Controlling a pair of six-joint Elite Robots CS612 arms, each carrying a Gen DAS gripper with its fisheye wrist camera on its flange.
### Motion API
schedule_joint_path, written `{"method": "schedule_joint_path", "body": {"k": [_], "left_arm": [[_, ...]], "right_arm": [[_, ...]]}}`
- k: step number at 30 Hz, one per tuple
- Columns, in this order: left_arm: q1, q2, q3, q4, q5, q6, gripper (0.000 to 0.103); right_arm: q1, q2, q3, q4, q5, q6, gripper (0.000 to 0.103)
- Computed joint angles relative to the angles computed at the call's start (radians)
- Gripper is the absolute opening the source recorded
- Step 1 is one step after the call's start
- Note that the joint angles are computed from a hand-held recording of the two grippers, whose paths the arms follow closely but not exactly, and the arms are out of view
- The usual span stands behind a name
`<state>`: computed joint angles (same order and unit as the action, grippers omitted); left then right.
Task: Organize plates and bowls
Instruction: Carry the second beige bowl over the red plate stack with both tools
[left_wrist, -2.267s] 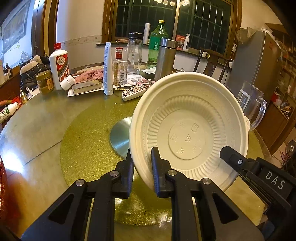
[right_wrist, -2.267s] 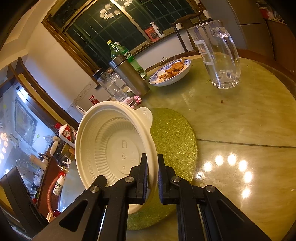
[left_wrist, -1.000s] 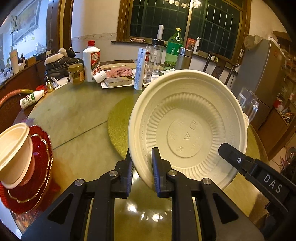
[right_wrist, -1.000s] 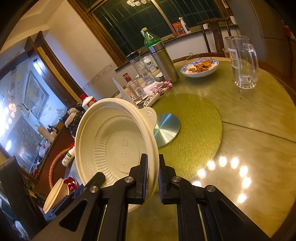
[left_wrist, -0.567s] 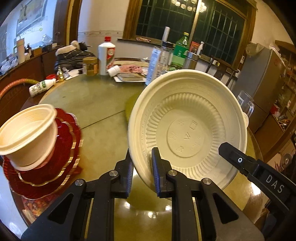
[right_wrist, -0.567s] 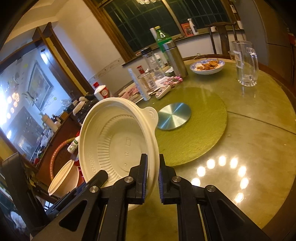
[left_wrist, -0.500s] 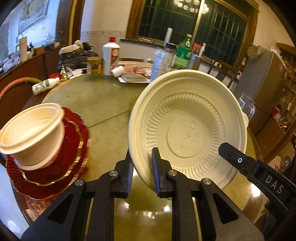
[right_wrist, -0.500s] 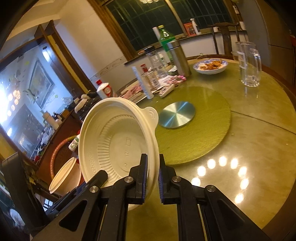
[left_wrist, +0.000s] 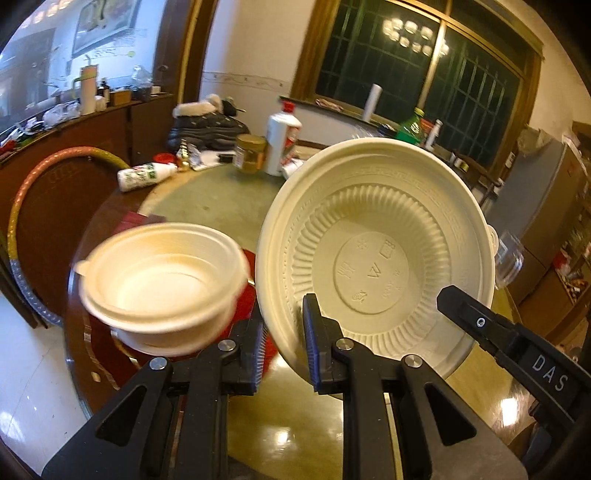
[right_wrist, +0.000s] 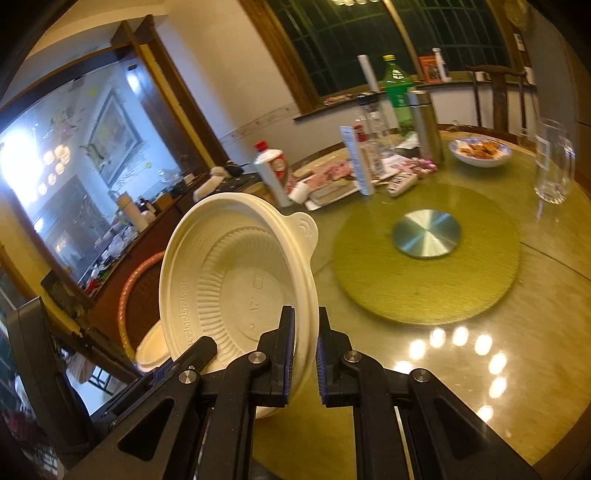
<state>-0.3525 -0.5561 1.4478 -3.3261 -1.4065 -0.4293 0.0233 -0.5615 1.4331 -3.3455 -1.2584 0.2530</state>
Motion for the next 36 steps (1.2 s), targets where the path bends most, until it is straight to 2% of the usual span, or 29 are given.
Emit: {"method": "schedule_joint_path", "body": {"k": [7, 15, 20, 26, 32, 36], "left_arm": [[0.028, -0.029, 0.038, -0.051, 0.093, -0.01, 0.017], [0.06, -0.025, 0.047, -0.009, 0.147, -0.061, 0.016], [0.065, -0.01, 0.044, 0.031, 0.126, -0.071, 0.017], [0.068, -0.017, 0.059, 0.049, 0.094, -0.056, 0.017], [0.077, -0.039, 0.058, 0.083, 0.078, -0.035, 0.017], [0.09, -0.058, 0.049, 0.124, 0.039, -0.027, 0.018]], "right_arm": [[0.043, 0.009, -0.059, 0.021, 0.052, -0.044, 0.01], [0.085, 0.053, -0.156, 0.12, 0.109, -0.098, 0.011], [0.096, 0.066, -0.164, 0.171, 0.105, -0.123, 0.011], [0.094, 0.056, -0.138, 0.207, 0.095, -0.157, 0.012], [0.084, 0.051, -0.154, 0.282, 0.143, -0.151, 0.012], [0.082, 0.045, -0.186, 0.342, 0.167, -0.159, 0.013]]}}
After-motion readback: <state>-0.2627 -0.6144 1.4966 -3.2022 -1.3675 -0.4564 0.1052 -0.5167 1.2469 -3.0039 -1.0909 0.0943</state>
